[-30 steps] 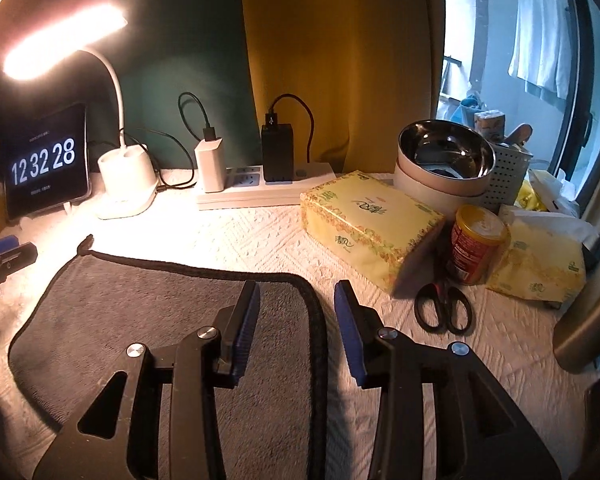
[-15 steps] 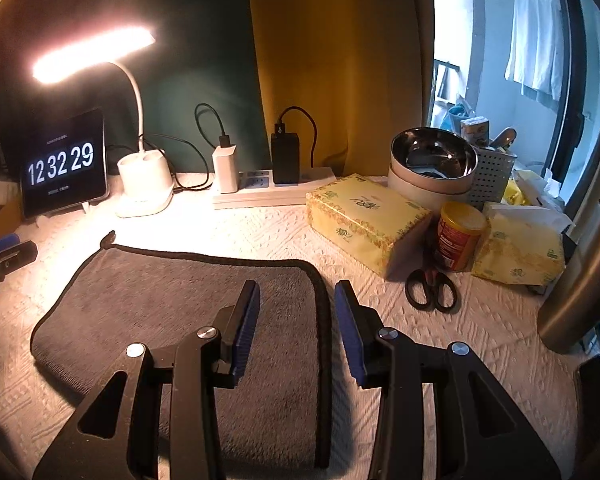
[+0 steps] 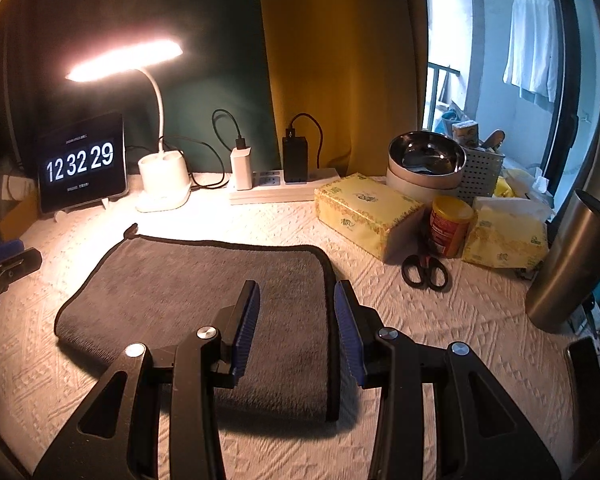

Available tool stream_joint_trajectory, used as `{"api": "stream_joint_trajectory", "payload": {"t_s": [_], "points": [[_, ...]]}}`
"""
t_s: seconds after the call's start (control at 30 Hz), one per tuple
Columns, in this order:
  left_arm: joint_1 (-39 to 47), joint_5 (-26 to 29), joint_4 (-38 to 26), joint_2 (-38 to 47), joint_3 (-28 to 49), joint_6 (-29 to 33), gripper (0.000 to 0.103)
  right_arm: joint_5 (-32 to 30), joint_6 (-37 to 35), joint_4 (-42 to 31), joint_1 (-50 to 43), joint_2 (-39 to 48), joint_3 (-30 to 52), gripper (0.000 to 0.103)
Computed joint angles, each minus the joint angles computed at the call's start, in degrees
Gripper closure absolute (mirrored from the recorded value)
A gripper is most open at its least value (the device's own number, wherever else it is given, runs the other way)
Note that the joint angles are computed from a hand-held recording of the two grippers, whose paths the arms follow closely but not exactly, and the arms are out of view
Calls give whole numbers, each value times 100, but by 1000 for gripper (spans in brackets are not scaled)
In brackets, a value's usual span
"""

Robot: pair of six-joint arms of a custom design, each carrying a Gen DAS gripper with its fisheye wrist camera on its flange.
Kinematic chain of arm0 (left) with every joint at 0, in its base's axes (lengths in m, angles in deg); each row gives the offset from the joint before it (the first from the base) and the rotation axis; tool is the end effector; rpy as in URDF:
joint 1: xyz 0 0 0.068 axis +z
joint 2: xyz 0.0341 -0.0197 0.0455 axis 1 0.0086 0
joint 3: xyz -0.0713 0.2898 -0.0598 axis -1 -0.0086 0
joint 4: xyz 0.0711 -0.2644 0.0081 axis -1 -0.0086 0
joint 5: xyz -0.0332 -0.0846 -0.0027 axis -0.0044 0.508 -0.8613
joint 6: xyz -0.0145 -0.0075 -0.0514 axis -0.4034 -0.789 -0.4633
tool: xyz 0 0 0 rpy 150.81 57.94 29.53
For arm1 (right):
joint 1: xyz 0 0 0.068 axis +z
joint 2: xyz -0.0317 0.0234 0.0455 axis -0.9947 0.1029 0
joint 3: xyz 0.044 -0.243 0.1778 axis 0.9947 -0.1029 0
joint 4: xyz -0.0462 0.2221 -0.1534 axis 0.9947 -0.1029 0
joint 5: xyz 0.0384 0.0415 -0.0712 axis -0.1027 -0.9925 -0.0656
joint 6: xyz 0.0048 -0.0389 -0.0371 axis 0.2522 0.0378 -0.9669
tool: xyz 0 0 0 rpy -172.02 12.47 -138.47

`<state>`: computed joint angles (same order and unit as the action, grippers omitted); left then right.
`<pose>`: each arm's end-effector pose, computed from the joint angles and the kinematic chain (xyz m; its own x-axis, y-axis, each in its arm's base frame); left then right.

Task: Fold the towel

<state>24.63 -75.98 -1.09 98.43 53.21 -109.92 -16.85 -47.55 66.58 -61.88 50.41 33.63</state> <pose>0.1177 -0.1852 0.1337 -0.5527 -0.2541 -0.7937 -0.3166 0.9450 -0.0821 0.2370 0.0986 0.1352 -0.5153 -0.2967 -0.8040 -0.4535 0.8904 -0.0379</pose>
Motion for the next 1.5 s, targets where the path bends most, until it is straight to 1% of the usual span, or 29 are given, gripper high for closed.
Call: {"api": "stream_joint_trajectory", "payload": {"t_s": [0.17, 0.4, 0.53, 0.67, 0.8, 0.93, 1.03, 1.1, 1.17, 1.2, 1.23, 1.43, 1.47, 1.5], "points": [[-443, -89, -550, 118, 194, -568, 30, 3, -10, -122, 9, -393, -252, 62], [-963, -136, -1138, 243, 380, -1344, 31, -41, -5, -413, -22, -1082, -588, 62], [-1284, -169, -1479, 347, 509, -1810, 31, -66, 8, -624, -52, -1481, -754, 62], [-1679, -288, -1924, 453, 686, -2270, 31, -118, -5, -914, -115, -1955, -931, 62], [-2006, -281, -2383, 620, 901, -2777, 31, -122, -11, -1247, -148, -2478, -1090, 62], [-2354, -305, -2894, 848, 1179, -3310, 30, -167, -7, -1714, -188, -3141, -1243, 62], [-2565, -367, -3336, 1014, 1420, -3576, 30, -184, -12, -2201, -202, -3763, -1327, 62], [-2706, -370, -3756, 1147, 1622, -3887, 30, -174, -32, -2473, -199, -4103, -1351, 62], [-2810, -384, -4040, 1220, 1738, -4147, 24, -128, -20, -2811, -153, -4504, -1350, 62], [-2902, -406, -4267, 1275, 1821, -4398, 20, -137, -27, -2974, -163, -4693, -1343, 62], [-2969, -417, -4410, 1311, 1867, -4570, 18, -122, -19, -3222, -143, -4988, -1332, 62], [-3486, -453, -5817, 1730, 2411, -6015, 14, 40, 9, -4470, 65, -6479, -1233, 61], [-3554, -434, -6055, 1815, 2520, -6205, 13, 68, 30, -4745, 112, -6786, -1206, 60], [-3615, -419, -6247, 1894, 2609, -6347, 12, 106, 52, -4928, 156, -6984, -1181, 56]]}}
